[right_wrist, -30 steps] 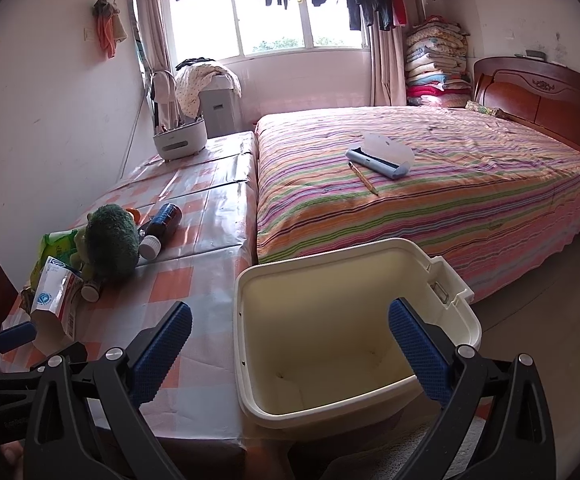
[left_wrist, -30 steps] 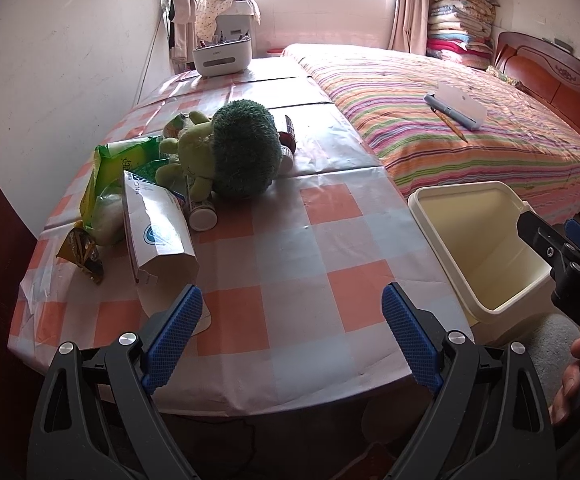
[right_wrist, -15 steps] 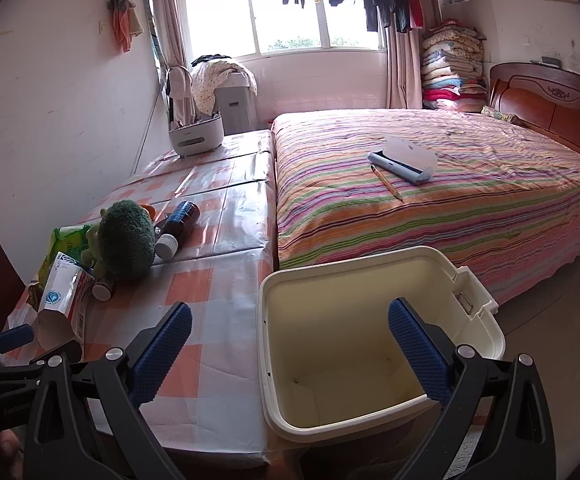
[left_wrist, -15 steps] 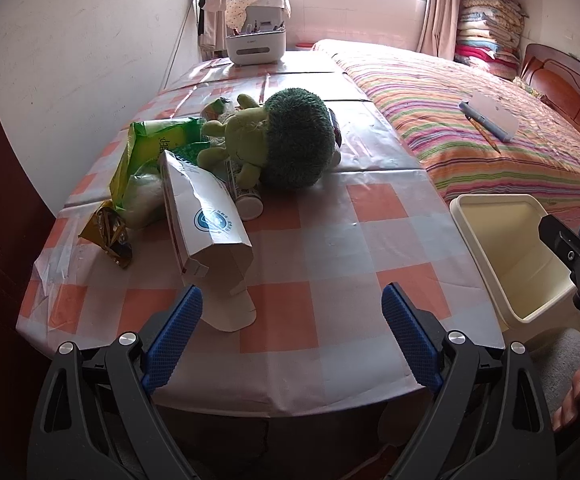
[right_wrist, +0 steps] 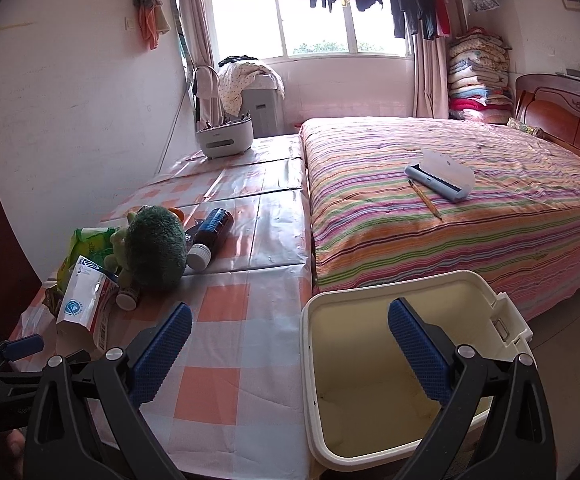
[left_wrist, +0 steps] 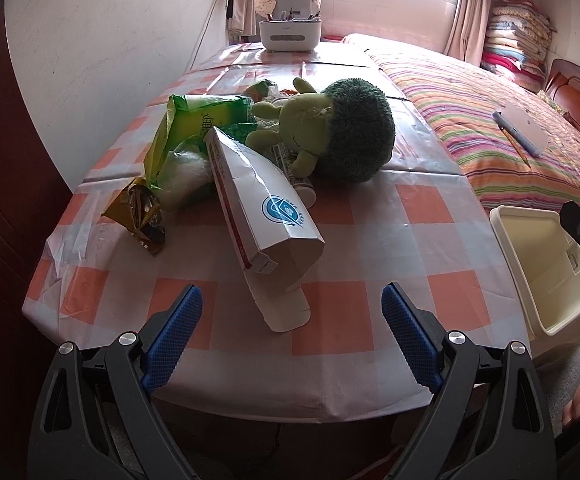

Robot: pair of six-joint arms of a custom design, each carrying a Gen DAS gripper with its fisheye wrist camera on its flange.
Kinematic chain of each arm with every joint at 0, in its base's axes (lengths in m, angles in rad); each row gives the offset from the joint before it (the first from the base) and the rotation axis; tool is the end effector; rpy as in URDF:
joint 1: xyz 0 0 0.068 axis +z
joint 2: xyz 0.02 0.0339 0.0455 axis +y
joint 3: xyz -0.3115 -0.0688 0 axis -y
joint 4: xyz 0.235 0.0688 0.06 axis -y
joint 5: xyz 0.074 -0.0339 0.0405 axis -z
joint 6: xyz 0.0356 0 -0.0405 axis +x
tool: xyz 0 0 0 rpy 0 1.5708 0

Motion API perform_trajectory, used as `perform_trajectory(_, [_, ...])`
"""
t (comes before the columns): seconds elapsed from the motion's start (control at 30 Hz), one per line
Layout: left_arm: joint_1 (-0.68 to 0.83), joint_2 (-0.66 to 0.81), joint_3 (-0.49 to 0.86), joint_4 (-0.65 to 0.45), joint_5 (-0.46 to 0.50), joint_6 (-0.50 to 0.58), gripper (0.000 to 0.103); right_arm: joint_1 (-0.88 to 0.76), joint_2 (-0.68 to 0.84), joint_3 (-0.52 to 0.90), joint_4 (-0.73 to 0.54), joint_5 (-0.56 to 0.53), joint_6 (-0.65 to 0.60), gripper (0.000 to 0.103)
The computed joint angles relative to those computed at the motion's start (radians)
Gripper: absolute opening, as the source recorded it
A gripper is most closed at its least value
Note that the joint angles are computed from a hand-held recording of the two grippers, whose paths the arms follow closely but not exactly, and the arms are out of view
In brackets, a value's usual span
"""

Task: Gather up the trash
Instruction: 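Reach the right tool to the green plush toy and grasp it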

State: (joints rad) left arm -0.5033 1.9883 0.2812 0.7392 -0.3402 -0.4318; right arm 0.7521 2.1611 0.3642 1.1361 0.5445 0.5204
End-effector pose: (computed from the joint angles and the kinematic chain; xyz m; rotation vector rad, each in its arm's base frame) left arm 0.2114 -0.1028 0.0687 -0.0433 2.4598 0.0324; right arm 0.2183 0.1789 0.0657 0.0423 2.1262 0.1394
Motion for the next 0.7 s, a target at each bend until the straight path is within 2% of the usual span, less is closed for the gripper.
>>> perform_trajectory(0.27, [0.107, -0.021, -0.022, 0.017, 0.055, 0.042, 0.09, -0.018, -0.01, 0.099, -0.068, -0.098, -0.021, 0.096])
perform_trajectory(0.47, [0.193, -0.062, 0.01, -0.033, 0.173, 0.076, 0.09, -0.068, 0.011, 0.225, -0.157, -0.225, -0.051, 0.096])
perform_trajectory(0.6, [0.22, -0.093, 0.043, -0.083, 0.213, 0.091, 0.09, -0.088, 0.046, 0.336, -0.211, -0.315, -0.127, 0.096])
perform_trajectory(0.7, [0.227, -0.109, 0.059, -0.107, 0.221, 0.094, 0.09, -0.12, 0.077, 0.432, -0.262, -0.431, -0.161, 0.096])
